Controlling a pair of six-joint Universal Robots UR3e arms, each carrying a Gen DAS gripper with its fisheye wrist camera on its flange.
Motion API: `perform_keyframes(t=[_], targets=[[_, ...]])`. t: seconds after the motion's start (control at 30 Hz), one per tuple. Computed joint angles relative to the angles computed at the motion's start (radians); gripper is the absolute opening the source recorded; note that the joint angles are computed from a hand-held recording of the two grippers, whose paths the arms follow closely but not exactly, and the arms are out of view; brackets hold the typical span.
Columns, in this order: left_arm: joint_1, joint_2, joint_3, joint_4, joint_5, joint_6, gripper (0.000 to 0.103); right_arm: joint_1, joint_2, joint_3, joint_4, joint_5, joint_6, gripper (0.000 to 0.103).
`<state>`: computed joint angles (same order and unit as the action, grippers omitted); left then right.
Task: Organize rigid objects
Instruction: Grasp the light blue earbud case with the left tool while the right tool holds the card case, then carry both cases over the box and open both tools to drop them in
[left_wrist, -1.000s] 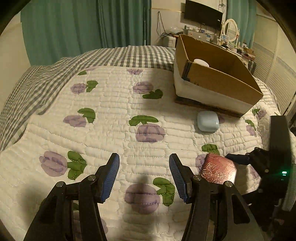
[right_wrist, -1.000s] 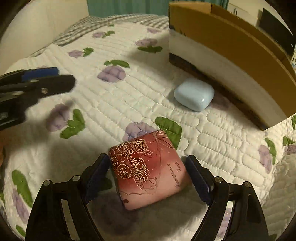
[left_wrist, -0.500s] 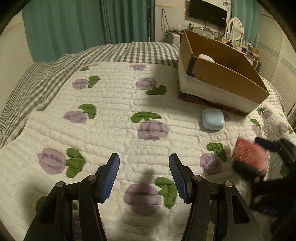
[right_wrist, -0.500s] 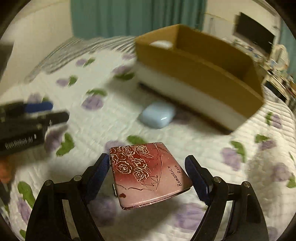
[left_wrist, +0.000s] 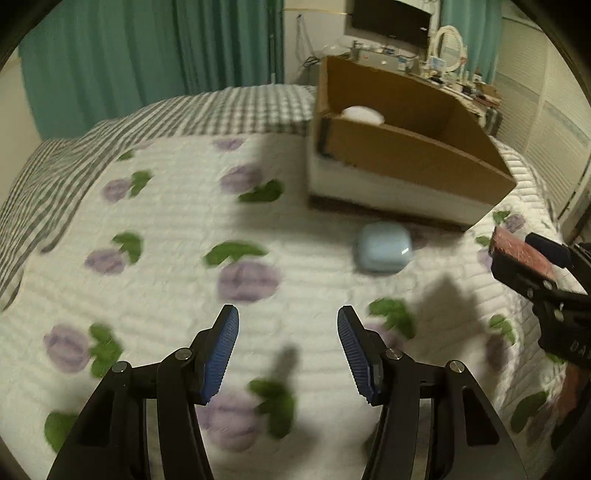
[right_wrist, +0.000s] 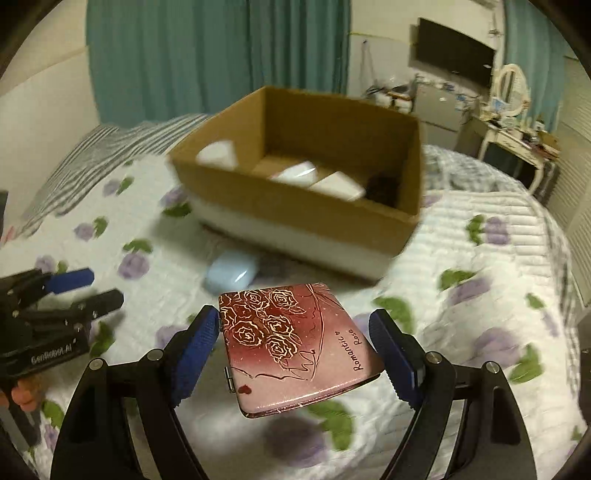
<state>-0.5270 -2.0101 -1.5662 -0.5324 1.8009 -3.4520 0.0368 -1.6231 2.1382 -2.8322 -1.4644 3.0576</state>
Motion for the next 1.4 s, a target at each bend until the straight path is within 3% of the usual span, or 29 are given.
perform_keyframes(t=[0.4,0.6,0.93,1.2,1.4], targets=[[-0.045,-0.386,0.562,-0.183,-0.065,0.013,0.059,-0.052,0.094,-0.067,0.009,-0.050,0.059,0.083],[-0.059,-0.519,0.735,-0.226,-0.060,0.055,0.059,-0.044,0.109,-0.086,0.015,-0.049,0.056,0.083],[-0.037,-0.471,0.632,-0.161,-0.104,0.057,0.050,-0.032,0.120,-0.097,0.013,-0.070,0.071,0.083],[-0.067,-0.310,0.452,-0.129,-0.042,0.016,0.050,-0.033,0.048,-0.053,0.001,-0.075,0.081,0.083],[-0.102,-0.178,0.397,-0.141,0.021,-0.026,0.050,-0.064,-0.104,-0.050,0.068,-0.027,0.070,0.083]])
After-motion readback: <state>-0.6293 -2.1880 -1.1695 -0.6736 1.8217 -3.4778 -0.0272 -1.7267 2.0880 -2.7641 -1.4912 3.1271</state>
